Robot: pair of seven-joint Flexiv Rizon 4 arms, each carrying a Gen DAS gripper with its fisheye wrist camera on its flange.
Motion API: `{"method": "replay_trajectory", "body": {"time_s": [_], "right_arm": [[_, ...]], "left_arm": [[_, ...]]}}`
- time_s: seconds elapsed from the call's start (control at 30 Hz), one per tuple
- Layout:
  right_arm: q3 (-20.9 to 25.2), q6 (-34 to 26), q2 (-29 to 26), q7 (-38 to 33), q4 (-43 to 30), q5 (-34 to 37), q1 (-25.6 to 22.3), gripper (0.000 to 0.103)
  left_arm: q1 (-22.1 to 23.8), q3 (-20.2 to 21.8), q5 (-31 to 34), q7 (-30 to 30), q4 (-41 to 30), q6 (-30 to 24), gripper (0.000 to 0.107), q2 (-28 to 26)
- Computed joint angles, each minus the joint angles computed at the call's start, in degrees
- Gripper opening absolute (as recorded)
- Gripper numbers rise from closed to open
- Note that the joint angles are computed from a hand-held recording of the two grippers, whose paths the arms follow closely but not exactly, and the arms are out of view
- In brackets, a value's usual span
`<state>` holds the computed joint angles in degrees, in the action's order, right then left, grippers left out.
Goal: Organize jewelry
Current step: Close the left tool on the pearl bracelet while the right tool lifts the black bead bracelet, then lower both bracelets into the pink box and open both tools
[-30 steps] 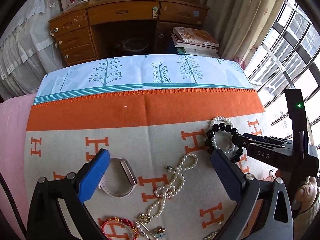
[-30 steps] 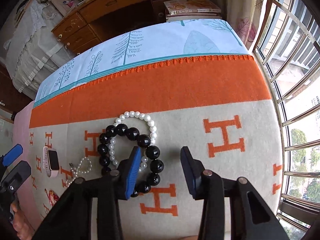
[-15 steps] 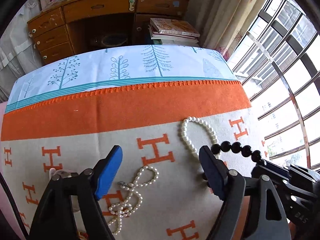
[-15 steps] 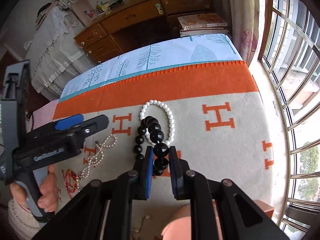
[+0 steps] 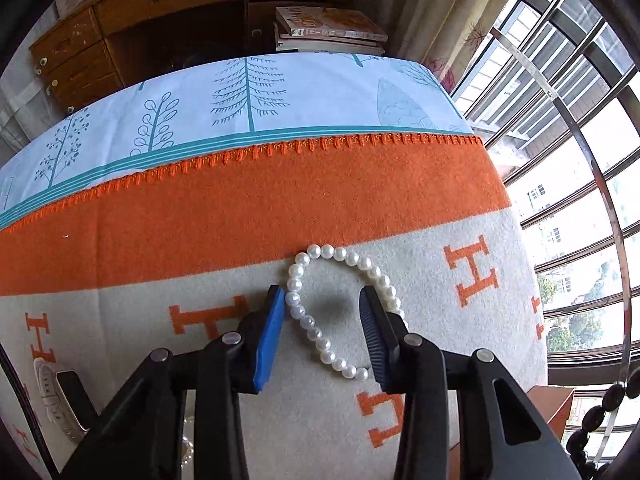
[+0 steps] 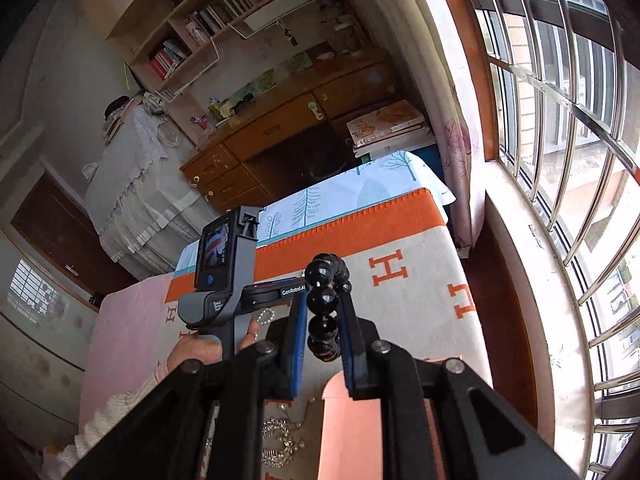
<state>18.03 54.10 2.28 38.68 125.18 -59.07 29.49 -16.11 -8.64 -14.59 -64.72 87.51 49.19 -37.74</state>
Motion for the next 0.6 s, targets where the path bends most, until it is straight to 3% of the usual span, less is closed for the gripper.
{"method": "replay_trajectory", "body": {"time_s": [0.1, 0.13, 0.17, 0.23, 0.4, 0.6], "right_arm": [[1.1, -1.3, 1.2, 1.3, 0.8, -0.6, 0.7, 0.015], [1.3, -1.3, 1.6, 1.7, 1.0, -0.7, 0.8, 0.015], [1.8, -1.9, 1.6, 2.3, 1.0, -0.8, 1.1, 0.015], [2.3, -2.3, 1.7, 3.5, 1.2, -1.1, 1.6, 0.015], [2.8, -1.7, 2.2, 7.0, 2.7, -2.1, 2.3, 0.015], [3.7, -2.9, 2.4, 9.5, 4.1, -0.9, 3.5, 0.015]], "left_arm": [[-1.7, 1.6, 3.1, -1.0, -3.0, -1.9, 0.036, -1.1], [-2.5, 2.6, 4.8, -1.5, -3.9, -2.5, 0.028, -1.3], [-3.9, 4.2, 7.2, -3.1, -5.0, -2.6, 0.014, -1.6], [-3.4, 3.7, 7.4, -3.4, -6.2, -4.6, 0.005, -2.0], [-1.4, 2.2, 5.3, -3.2, -3.9, -5.3, 0.005, -0.3], [3.0, -2.6, -3.2, 5.6, 8.7, -0.3, 0.005, 10.1]]}}
